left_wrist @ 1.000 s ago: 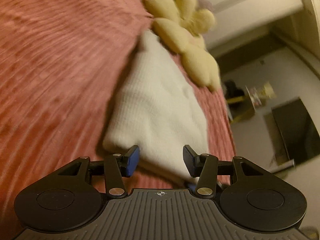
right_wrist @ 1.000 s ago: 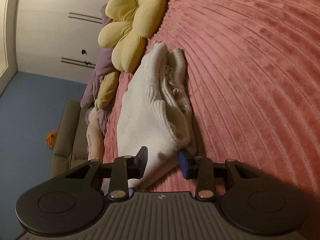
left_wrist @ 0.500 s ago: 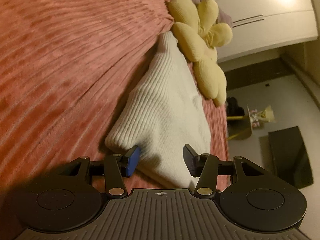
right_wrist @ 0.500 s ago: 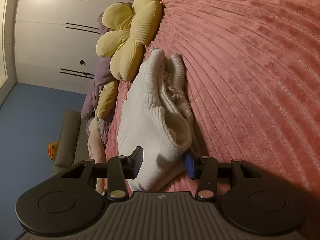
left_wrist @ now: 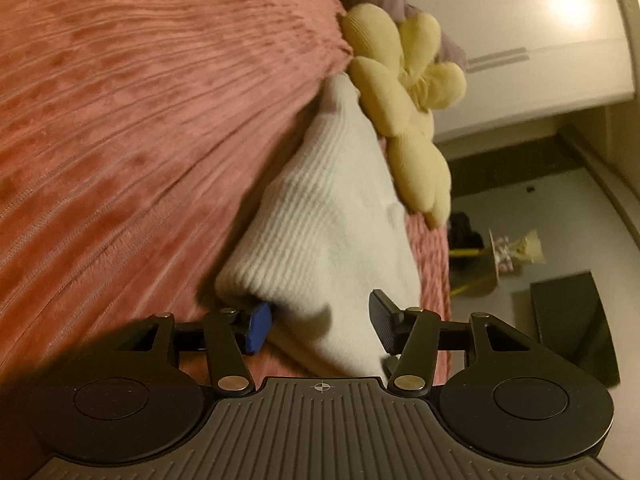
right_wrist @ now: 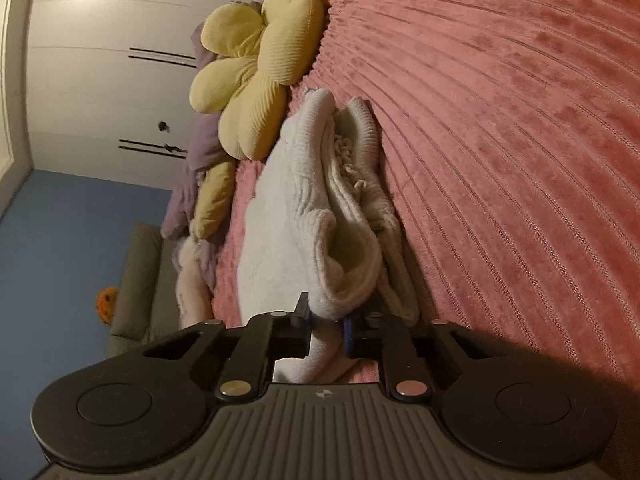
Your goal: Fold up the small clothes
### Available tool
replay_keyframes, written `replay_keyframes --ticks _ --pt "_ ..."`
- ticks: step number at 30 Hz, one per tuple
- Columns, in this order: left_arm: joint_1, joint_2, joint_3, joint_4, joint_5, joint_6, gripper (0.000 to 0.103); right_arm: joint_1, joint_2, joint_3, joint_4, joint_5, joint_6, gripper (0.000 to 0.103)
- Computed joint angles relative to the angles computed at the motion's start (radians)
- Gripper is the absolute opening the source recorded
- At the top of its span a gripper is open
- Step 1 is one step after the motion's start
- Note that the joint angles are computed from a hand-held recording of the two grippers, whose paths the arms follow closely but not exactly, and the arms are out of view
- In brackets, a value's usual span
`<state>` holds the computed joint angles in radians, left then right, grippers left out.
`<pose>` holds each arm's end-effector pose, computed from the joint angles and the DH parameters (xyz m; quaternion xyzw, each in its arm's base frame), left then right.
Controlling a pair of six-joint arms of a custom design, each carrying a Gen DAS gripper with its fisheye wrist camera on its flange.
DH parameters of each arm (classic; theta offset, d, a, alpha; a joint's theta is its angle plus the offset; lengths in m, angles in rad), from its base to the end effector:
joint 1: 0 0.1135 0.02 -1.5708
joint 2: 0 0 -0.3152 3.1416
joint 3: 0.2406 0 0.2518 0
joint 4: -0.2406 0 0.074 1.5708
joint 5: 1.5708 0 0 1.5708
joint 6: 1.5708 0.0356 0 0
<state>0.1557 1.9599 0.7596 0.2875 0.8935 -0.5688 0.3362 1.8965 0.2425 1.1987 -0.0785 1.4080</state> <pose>0.3431 0.0258 0.1227 -0.1719 0.8476 -0.4599 0.2013 0.2433 0.0880 0.1153 0.4150 0.7395 0.4264 0.3147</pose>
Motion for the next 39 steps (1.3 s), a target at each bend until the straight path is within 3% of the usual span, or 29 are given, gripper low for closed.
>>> replay_keyframes --ticks 1,3,4,7,9,13,16,18,19,23,26,31,33,37,39 --pt "0.001 0.003 -0.006 0.026 -0.003 -0.032 0.055 0.0 0.013 -0.008 0.037 -0.003 0.014 0.011" --pt "0.007 -0.001 -0.025 0.096 -0.001 -0.074 0.037 -0.001 0.092 -0.048 0.237 -0.018 0.067 0.01" --pt "0.008 -0.009 -0.026 0.104 -0.015 -0.069 0.033 0.0 0.114 -0.06 0.296 -0.016 0.077 0.01" --pt "0.015 -0.017 -0.019 0.095 -0.029 -0.058 0.02 0.011 0.073 -0.048 0.195 0.008 0.033 0.015" --pt "0.025 -0.01 -0.018 0.099 -0.024 -0.071 0.017 0.022 0.065 -0.05 0.142 0.031 0.031 0.021" --pt "0.033 -0.004 -0.029 0.115 -0.028 -0.072 0.015 0.028 0.099 -0.113 0.235 0.069 0.066 0.025" --pt "0.034 -0.008 -0.044 0.139 -0.028 -0.084 0.014 0.023 -0.007 -0.088 0.074 0.078 0.03 0.035" --pt "0.037 -0.011 -0.042 0.125 -0.027 -0.075 0.014 0.034 -0.104 -0.06 -0.078 0.123 -0.018 0.061" --pt "0.041 -0.011 -0.045 0.128 -0.023 -0.075 0.013 0.035 -0.14 -0.05 -0.141 0.137 -0.048 0.064" --pt "0.039 -0.011 -0.053 0.138 -0.028 -0.084 0.013 0.016 -0.145 -0.035 -0.17 0.091 -0.096 0.061" --pt "0.042 -0.016 -0.052 0.126 -0.026 -0.082 0.013 -0.001 -0.044 -0.022 -0.078 0.021 -0.053 0.057" --pt "0.039 -0.028 -0.059 0.139 -0.042 -0.087 0.011 -0.037 0.067 0.017 0.024 -0.069 -0.028 0.03" --pt "0.041 -0.042 -0.071 0.154 -0.045 -0.097 0.011 -0.035 0.019 0.044 -0.074 -0.053 -0.073 0.023" --pt "0.037 -0.077 -0.122 0.223 -0.076 -0.103 0.01 0.06 -0.209 0.091 -0.386 0.159 -0.313 0.02" --pt "0.029 -0.066 -0.13 0.218 -0.094 -0.094 0.01 0.088 -0.252 0.082 -0.435 0.231 -0.38 0.015"
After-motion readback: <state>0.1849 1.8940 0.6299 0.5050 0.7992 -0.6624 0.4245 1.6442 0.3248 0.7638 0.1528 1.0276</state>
